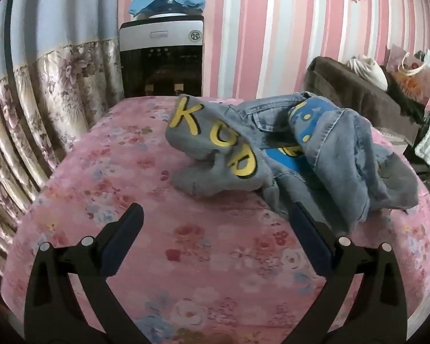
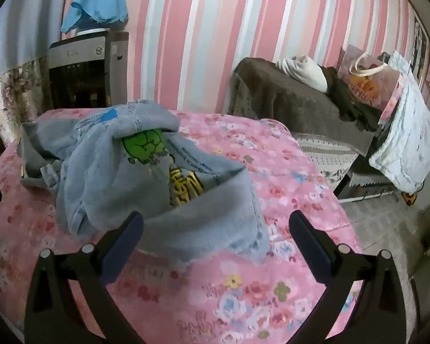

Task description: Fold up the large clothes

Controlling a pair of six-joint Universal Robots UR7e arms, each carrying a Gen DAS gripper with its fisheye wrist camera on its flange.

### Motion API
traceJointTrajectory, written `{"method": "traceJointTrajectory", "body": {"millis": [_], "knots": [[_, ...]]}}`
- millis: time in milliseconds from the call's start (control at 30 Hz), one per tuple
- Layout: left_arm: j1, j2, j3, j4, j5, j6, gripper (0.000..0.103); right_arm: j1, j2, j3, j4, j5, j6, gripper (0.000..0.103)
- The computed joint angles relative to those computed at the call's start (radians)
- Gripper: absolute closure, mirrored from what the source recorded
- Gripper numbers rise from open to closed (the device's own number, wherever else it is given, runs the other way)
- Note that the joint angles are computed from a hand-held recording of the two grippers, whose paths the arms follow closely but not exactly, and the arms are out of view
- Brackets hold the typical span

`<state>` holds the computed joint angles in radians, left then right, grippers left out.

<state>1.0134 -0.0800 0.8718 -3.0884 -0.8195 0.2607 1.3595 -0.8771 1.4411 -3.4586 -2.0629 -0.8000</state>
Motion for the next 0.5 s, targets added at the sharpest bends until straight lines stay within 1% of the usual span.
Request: {"method": "traceJointTrajectory", "body": {"millis": [100,167,233,300,400,500], "knots": [[0.004,-0.01,0.001,0.015,-0.006,-0.019,0.003,0.001,0.013,-0.026,0.036,0.008,0.033,0.002],[0.004,-0.017,0.006,0.034,-0.015,-0.031,0.003,-0.01,0.008,-0.024,0.05,0.039,0.074,0.002],[0.0,-0.012,0.001,0.04,-0.007,-0.021,0.003,-0.019,0.001,-0.023,0.071,0.064,0.11,0.002],[-0.003,-0.002,0.0,0.017,0.003,-0.012,0.003,-0.03,-0.01,-0.022,0.103,0.085,0.139,0.002],[-0.012,0.018,-0.016,-0.012,0.011,-0.026,0.003,-0.045,-0.026,-0.019,0.12,0.118,0.138,0.002],[-0.026,0.064,-0.073,-0.045,0.046,0.009,0.003,-0.07,-0.047,-0.01,0.134,0.165,0.13,0.002]]}}
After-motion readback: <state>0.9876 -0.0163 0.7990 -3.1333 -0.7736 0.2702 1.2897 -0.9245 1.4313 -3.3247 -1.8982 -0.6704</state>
